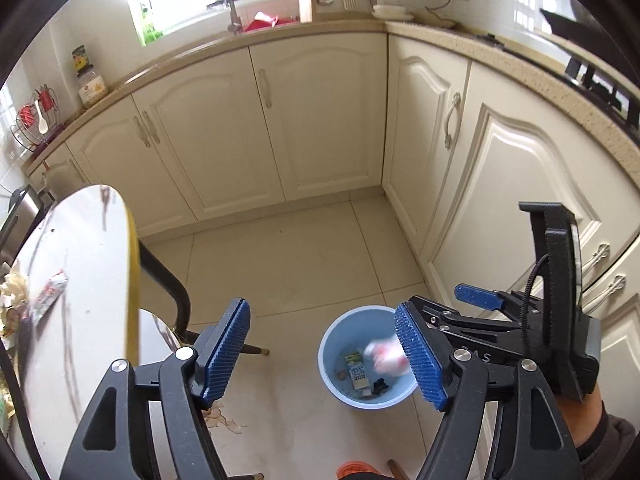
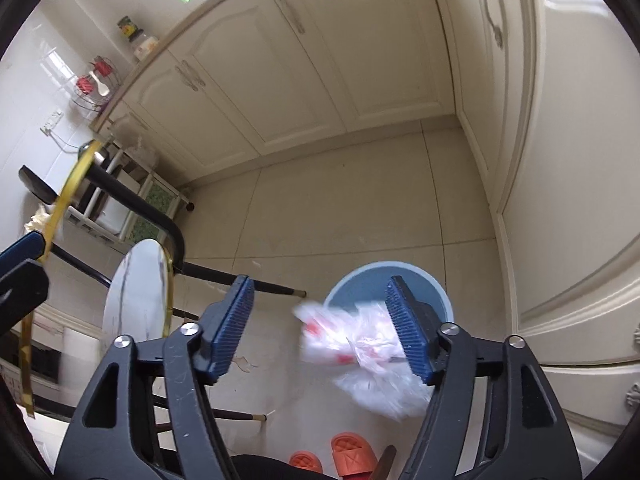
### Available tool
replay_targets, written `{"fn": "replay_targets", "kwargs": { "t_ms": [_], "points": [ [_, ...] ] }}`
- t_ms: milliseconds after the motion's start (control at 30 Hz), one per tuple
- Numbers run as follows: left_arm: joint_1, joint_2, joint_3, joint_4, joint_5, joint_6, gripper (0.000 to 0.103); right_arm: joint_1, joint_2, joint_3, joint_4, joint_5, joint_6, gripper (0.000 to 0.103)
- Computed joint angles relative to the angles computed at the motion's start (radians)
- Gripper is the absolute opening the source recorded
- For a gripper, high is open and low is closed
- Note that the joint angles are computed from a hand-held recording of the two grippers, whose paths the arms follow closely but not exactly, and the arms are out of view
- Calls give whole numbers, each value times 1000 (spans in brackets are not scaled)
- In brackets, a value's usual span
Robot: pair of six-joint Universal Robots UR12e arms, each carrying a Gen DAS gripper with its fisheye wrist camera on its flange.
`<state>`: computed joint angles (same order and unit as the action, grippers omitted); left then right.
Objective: Collect trash
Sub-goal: 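Return both tools to the table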
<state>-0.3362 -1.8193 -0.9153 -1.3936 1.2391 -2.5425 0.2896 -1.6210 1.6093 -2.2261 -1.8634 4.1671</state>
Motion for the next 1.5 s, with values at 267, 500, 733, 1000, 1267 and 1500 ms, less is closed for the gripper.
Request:
{"fn": "replay_targets", "kwargs": {
  "t_ms": [267, 500, 733, 1000, 1267, 1500],
  "points": [
    [111, 121, -95, 133, -135, -49, 84, 115, 55, -165, -10, -149, -98, 83],
    [260, 207, -183, 249, -165, -80, 94, 183, 171, -360, -15, -170, -250, 94],
    [379, 201, -202, 240, -92, -191, 94, 208, 300, -547, 44, -113, -359, 99],
    [383, 121, -125, 137, 43, -299, 92, 197, 436, -737, 166, -41, -458, 99],
    [367, 5, 30, 19, 31, -350, 78, 165, 503, -814, 208, 29, -529, 99],
    [355, -64, 126, -43, 46, -348, 48, 139, 561, -896, 242, 47, -584, 99]
  ]
}}
